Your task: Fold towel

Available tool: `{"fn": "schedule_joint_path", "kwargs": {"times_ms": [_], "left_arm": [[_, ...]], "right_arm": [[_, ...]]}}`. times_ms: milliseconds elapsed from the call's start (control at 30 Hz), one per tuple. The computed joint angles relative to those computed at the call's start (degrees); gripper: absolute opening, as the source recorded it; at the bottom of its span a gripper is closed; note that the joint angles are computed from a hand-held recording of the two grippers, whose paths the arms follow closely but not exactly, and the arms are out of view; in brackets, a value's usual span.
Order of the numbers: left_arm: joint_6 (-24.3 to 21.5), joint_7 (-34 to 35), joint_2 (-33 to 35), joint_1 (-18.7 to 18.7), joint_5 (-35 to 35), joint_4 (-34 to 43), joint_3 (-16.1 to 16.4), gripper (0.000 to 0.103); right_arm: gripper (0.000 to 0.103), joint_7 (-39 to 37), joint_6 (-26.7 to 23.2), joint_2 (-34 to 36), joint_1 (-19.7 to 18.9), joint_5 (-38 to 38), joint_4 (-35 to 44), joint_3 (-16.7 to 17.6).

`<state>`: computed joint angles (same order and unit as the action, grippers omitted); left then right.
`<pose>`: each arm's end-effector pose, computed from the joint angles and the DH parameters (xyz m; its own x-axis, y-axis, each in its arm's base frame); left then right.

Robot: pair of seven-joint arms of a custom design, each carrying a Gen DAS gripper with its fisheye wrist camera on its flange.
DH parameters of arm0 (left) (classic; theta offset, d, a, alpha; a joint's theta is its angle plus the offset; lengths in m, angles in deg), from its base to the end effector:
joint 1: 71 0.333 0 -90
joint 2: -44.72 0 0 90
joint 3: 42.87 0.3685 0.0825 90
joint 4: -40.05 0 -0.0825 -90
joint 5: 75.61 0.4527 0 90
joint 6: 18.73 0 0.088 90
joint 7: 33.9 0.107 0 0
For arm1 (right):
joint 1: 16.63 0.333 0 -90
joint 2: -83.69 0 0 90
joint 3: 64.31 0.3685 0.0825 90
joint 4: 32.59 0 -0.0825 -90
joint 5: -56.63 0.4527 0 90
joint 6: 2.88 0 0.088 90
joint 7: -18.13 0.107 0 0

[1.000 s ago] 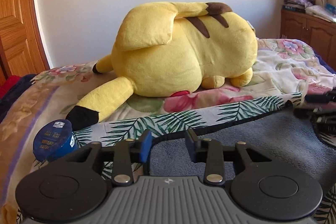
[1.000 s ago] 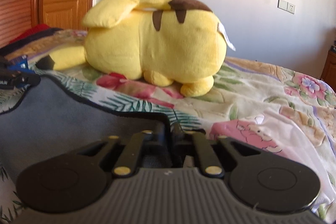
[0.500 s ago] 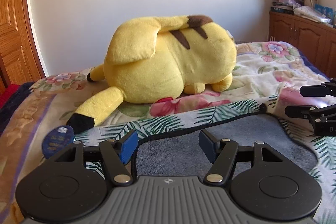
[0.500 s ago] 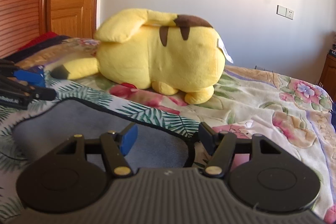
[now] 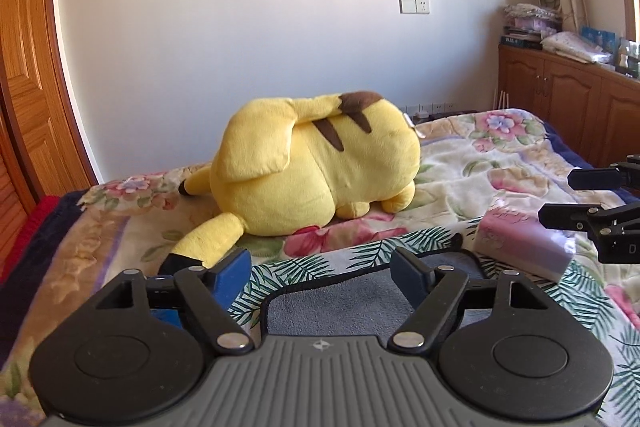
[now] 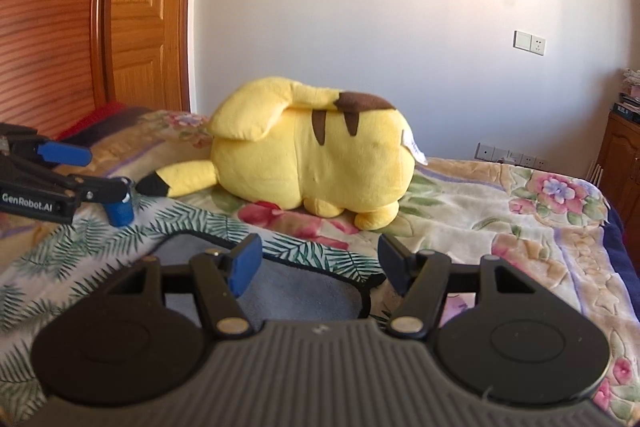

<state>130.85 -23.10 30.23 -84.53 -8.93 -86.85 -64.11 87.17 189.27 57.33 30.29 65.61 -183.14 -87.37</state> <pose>0.4500 -0.3542 0.5577 -0.0425 -0.9913 -0.1244 -0.4802 0.1294 -0.8675 0.4449 0.1589 0.5329 0.4889 -0.8717 0.0327 -0.3402 -0.2250 -0.9130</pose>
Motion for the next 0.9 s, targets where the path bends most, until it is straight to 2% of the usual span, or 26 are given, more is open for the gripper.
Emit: {"fn": "schedule_joint_path", "kwargs": {"times_ms": [233, 533, 600, 900], "left_arm": [[-0.91, 3.13, -4.40, -1.09, -4.32, -1.29, -1.02, 0.067], [-2.75, 5.86, -8.92, -1.13, -8.25, -2.40, -3.49, 0.084], [-3.17, 5.94, -9.69, -0.98, -8.45, -2.48, -4.20, 0.087], [-5.40, 8.00, -12.43, -2.16, -12.81, -3.61, -5.86, 0.087]], "right_arm": [[0.071, 0.14, -1.93, -5.01, -6.63, 3.00, -2.02, 7.41], [0.093, -0.27, -4.06, -10.45, -11.90, 6.71, -4.38, 13.63], [0.102, 0.07, -3.62, -11.23, -13.51, 7.40, -4.99, 15.54], [0.103, 1.62, -6.18, -15.76, -16.87, 9.02, -7.27, 19.53]]}}
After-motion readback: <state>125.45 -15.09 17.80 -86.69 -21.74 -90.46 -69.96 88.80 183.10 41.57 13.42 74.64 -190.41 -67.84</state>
